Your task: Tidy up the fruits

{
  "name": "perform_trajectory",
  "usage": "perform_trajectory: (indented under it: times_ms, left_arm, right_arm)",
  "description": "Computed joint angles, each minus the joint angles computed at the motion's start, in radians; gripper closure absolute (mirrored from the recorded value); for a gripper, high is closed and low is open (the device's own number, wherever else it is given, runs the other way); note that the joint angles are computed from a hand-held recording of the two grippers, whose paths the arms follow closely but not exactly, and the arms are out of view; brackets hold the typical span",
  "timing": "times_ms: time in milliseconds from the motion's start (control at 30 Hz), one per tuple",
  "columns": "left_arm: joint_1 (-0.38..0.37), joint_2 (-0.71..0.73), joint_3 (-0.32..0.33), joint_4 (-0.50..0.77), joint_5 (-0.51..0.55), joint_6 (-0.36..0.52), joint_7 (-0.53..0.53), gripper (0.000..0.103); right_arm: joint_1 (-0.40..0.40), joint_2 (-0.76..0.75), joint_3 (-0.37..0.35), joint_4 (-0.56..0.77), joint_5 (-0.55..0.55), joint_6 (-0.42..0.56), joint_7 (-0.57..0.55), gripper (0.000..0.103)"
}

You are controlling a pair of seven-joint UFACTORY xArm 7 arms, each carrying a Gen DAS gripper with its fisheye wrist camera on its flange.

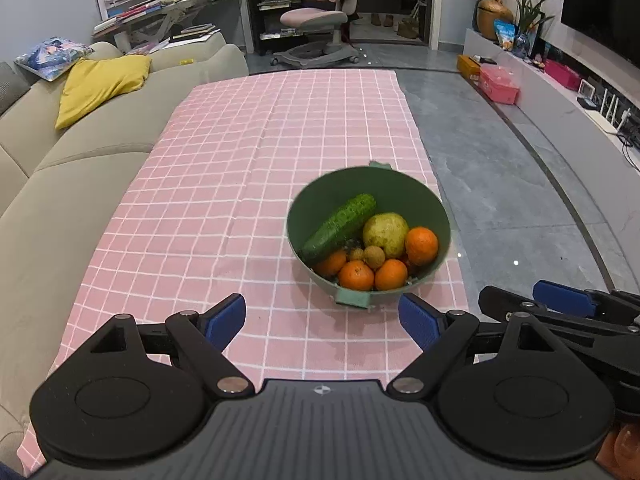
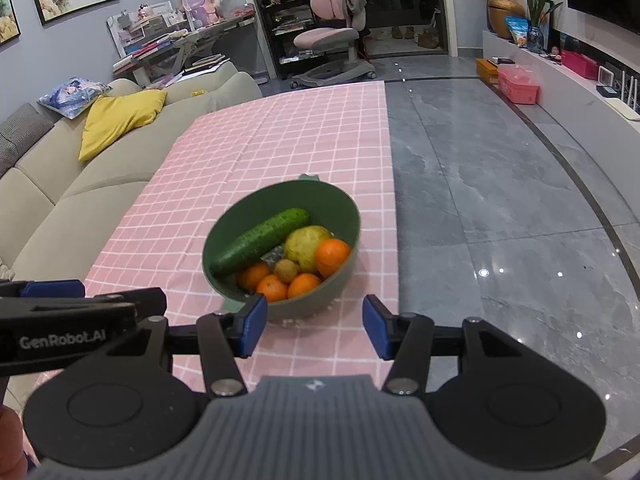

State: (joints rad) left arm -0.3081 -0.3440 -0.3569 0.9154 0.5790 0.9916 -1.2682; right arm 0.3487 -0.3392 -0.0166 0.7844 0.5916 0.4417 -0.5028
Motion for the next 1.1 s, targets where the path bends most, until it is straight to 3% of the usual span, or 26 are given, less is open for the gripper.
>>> perform_trajectory:
  times_ms: [1100]
  left_arm:
    - [-0.006, -0.015, -0.001, -0.034, -0.031, -0.019, -0.011, 0.002]
  right_arm:
    - [-0.007, -0.007, 0.008, -0.021, -0.039, 0.007, -0.003, 0.053]
